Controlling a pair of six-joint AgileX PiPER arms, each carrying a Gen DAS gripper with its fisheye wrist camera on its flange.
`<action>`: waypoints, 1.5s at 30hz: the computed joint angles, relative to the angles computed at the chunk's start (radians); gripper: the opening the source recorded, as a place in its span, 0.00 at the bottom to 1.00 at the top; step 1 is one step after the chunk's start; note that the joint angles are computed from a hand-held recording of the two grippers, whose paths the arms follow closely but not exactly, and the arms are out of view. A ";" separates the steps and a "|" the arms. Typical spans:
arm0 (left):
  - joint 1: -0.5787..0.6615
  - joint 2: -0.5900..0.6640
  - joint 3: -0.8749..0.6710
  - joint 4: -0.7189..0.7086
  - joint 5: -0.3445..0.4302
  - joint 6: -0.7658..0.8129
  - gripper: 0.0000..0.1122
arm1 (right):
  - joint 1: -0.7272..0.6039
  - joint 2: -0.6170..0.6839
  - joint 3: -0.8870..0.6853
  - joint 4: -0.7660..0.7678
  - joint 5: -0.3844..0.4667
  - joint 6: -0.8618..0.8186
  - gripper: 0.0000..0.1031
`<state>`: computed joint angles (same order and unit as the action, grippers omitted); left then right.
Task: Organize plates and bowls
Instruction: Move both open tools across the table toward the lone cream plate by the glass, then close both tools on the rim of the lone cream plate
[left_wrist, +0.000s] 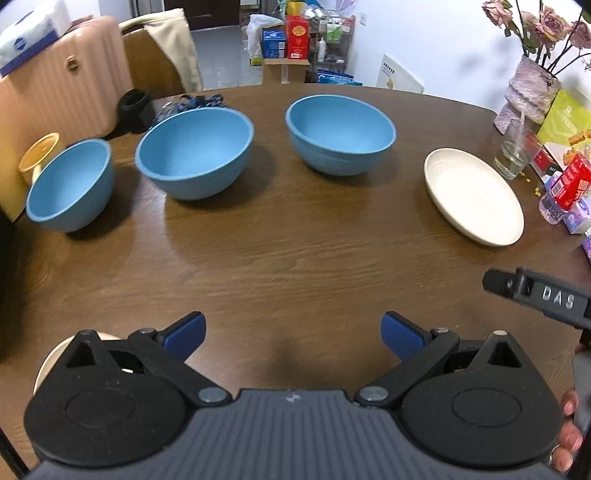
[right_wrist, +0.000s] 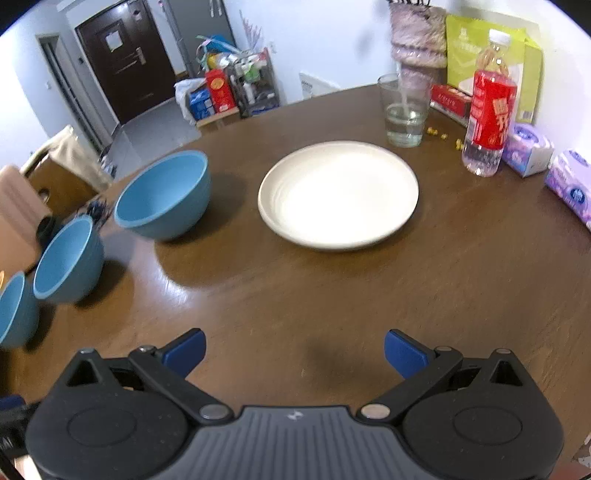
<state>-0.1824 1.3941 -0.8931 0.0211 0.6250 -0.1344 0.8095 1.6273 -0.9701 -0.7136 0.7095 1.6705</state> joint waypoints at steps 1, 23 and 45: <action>-0.012 0.017 -0.019 0.003 0.001 -0.012 0.92 | -0.016 -0.001 -0.008 0.001 0.004 -0.014 1.00; -0.195 0.429 -0.510 0.031 0.105 -0.191 0.92 | -0.433 0.064 -0.088 0.123 -0.134 -0.321 0.94; -0.300 1.110 -1.516 0.085 0.574 -0.377 0.73 | -0.740 0.360 -0.366 0.492 -0.119 -0.888 0.71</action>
<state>-0.4820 2.5043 -2.4096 0.1062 1.1989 -0.5110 0.0695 1.9874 -1.3364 -0.2217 0.5908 0.7822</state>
